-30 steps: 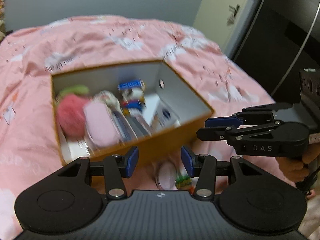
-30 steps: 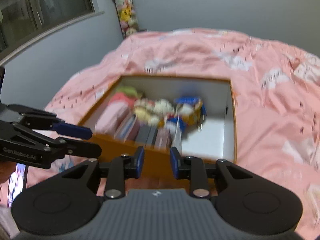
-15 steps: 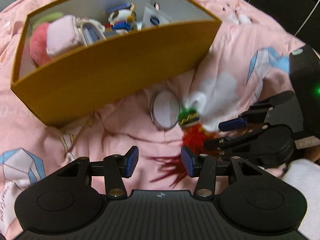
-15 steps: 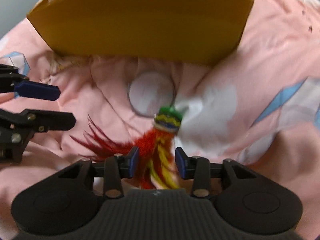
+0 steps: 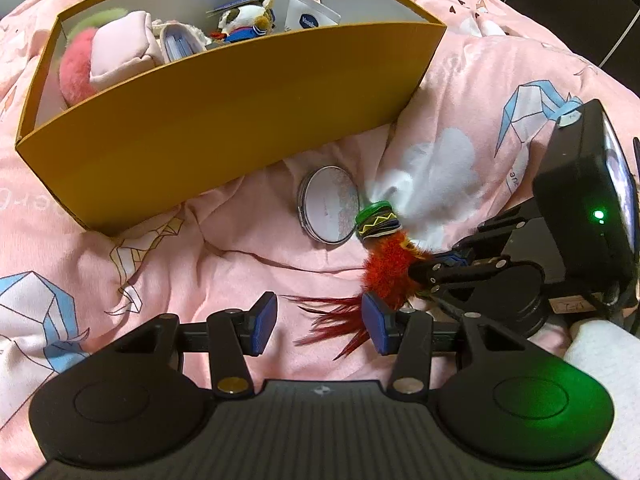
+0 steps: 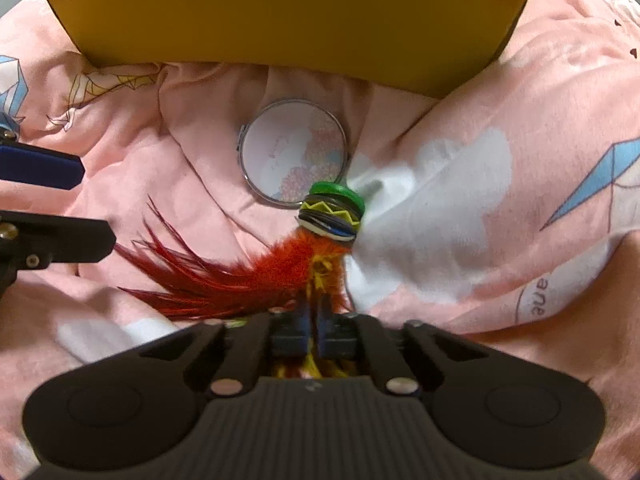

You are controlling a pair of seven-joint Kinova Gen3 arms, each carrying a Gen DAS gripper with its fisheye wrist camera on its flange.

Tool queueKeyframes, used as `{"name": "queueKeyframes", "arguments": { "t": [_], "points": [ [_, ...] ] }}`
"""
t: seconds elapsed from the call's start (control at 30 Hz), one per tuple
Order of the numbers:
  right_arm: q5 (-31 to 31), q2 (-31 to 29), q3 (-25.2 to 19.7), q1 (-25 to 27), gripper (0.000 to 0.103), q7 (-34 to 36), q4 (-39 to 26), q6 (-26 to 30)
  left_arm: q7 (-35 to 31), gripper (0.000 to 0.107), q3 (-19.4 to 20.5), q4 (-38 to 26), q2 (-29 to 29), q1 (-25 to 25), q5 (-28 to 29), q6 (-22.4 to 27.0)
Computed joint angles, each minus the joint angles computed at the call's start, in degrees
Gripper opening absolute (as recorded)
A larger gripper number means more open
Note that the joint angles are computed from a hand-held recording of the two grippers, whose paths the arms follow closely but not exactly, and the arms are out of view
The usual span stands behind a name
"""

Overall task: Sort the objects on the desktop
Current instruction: 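Withdraw both tools and grasp the red feather toy with the right tool, then grasp the round mirror with the left tool while the right tool holds the feather toy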

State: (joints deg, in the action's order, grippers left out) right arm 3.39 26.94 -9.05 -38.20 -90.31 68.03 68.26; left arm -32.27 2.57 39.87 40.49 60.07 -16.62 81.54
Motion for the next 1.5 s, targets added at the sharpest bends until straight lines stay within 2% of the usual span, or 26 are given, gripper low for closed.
{"name": "queueKeyframes", "arguments": {
  "t": [0.27, 0.4, 0.53, 0.67, 0.77, 0.93, 1.17, 1.43, 1.5],
  "points": [
    [0.45, -4.79, -0.72, 0.85, 0.001, 2.16, 2.68, -4.74, 2.61, 0.055, -0.52, 5.87, -3.15, 0.14, -2.21, -6.14],
    [-1.82, -6.22, -1.45, 2.83, 0.001, 5.43, 0.7, -4.45, 3.15, 0.055, 0.23, 8.08, -4.26, -1.26, -2.24, -9.29],
    [-6.09, -5.43, -1.81, 5.29, 0.001, 6.9, -2.84, -1.86, 2.68, 0.055, 0.68, 10.89, -5.32, -2.97, -2.08, -13.51],
    [-1.14, -3.11, 0.83, 2.38, 0.001, 3.15, -3.91, -1.62, 3.0, 0.055, 1.36, 15.06, -6.32, -5.96, -0.33, -19.47],
    [1.06, -2.73, 1.4, 1.65, 0.001, 1.62, -2.5, -3.52, 1.57, 0.055, 1.19, 13.23, -4.32, -6.4, -0.8, -18.1],
    [2.61, -3.11, 1.2, 1.52, 0.003, 1.03, -0.41, -6.78, -0.34, 0.055, 2.05, 13.14, -2.22, -8.81, 2.34, -20.11],
    [1.56, -1.36, 0.86, 2.58, 0.004, 1.58, -1.71, -6.6, -2.51, 0.051, 2.6, 13.33, 0.41, -11.52, 6.74, -22.7],
    [0.81, -0.59, 0.92, 2.82, 0.004, 2.47, -2.38, -5.94, -6.1, 0.051, 2.67, 10.25, 3.49, -12.39, 9.22, -21.35],
    [0.71, -0.31, 1.01, 2.8, 0.004, 2.44, -2.69, -5.67, -6.8, 0.041, 2.55, 10.08, 3.61, -12.21, 9.42, -21.24]
  ]
}}
